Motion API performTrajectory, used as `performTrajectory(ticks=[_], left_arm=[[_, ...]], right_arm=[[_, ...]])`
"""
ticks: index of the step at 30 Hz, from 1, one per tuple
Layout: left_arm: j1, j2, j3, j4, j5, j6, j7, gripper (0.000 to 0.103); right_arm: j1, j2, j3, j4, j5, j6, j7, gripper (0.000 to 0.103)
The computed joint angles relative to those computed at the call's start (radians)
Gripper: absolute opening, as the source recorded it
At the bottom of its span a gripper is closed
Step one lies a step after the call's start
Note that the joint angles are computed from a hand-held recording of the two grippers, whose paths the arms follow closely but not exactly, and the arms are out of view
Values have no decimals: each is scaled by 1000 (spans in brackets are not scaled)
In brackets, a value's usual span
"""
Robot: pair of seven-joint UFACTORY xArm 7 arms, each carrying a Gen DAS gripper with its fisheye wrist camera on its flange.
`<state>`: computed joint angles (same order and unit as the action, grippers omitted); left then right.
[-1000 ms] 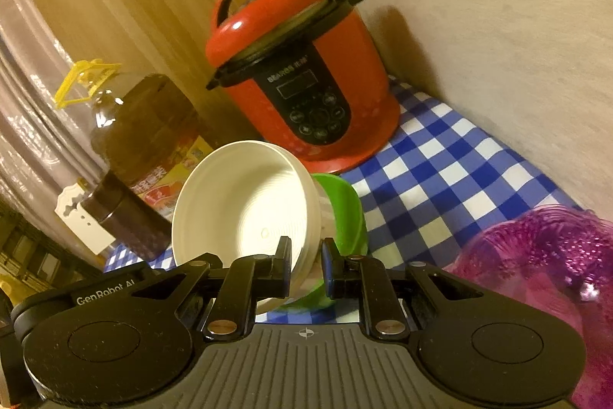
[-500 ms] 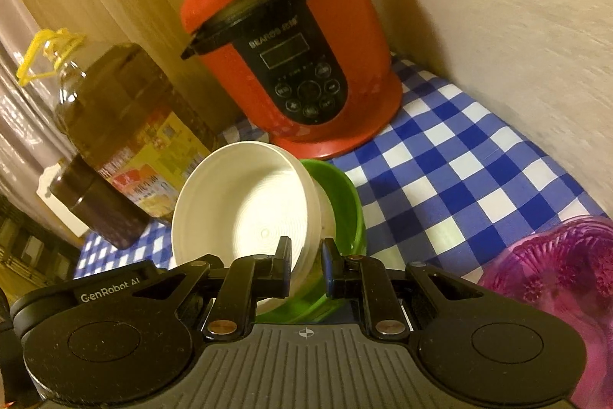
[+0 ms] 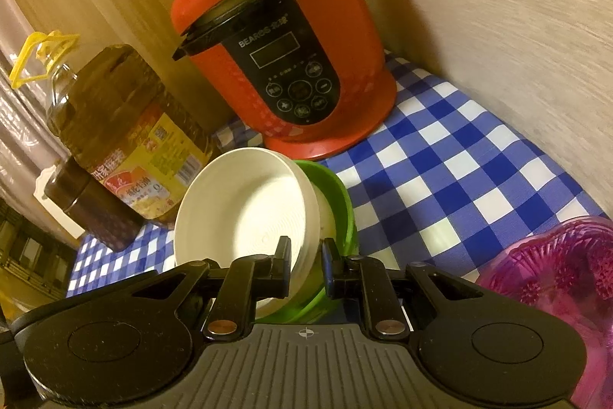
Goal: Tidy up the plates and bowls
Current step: 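Carry the white bowls with both grippers and lower them into the green bowl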
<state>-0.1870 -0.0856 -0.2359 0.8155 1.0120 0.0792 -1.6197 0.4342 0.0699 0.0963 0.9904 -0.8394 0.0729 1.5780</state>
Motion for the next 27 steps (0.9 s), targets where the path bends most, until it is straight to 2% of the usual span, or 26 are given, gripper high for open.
performTrajectory(ticks=[5,9,12,13,18,21,26,27], left_arm=[[-3,-3,-4,7,36,23,-14,18],[15,-11,-11,17,176,15,-156,31],[6,-20,-5,19,200,32,-179,36],[-5,-30,-3,13,164,64,-151,37],[16,-44,1,-4,197,40,-204,37],[27,-50,-3,-5,215,28,-238,37],[41,-56,-7,-10,227,8,-272,37],[44,-57,-9,-12,228,6,-277,37]], right_arm=[[5,4,-3,6,-11,8,-5,17],[6,2,-9,11,-63,17,42,17],[1,5,-7,14,-81,10,54,17],[1,5,-10,14,-96,6,69,18],[3,-3,-34,26,-288,-10,267,18],[-16,-10,-24,35,-396,-10,383,18],[-54,1,-18,30,-423,-86,462,16],[-57,3,-23,27,-425,-108,483,13]])
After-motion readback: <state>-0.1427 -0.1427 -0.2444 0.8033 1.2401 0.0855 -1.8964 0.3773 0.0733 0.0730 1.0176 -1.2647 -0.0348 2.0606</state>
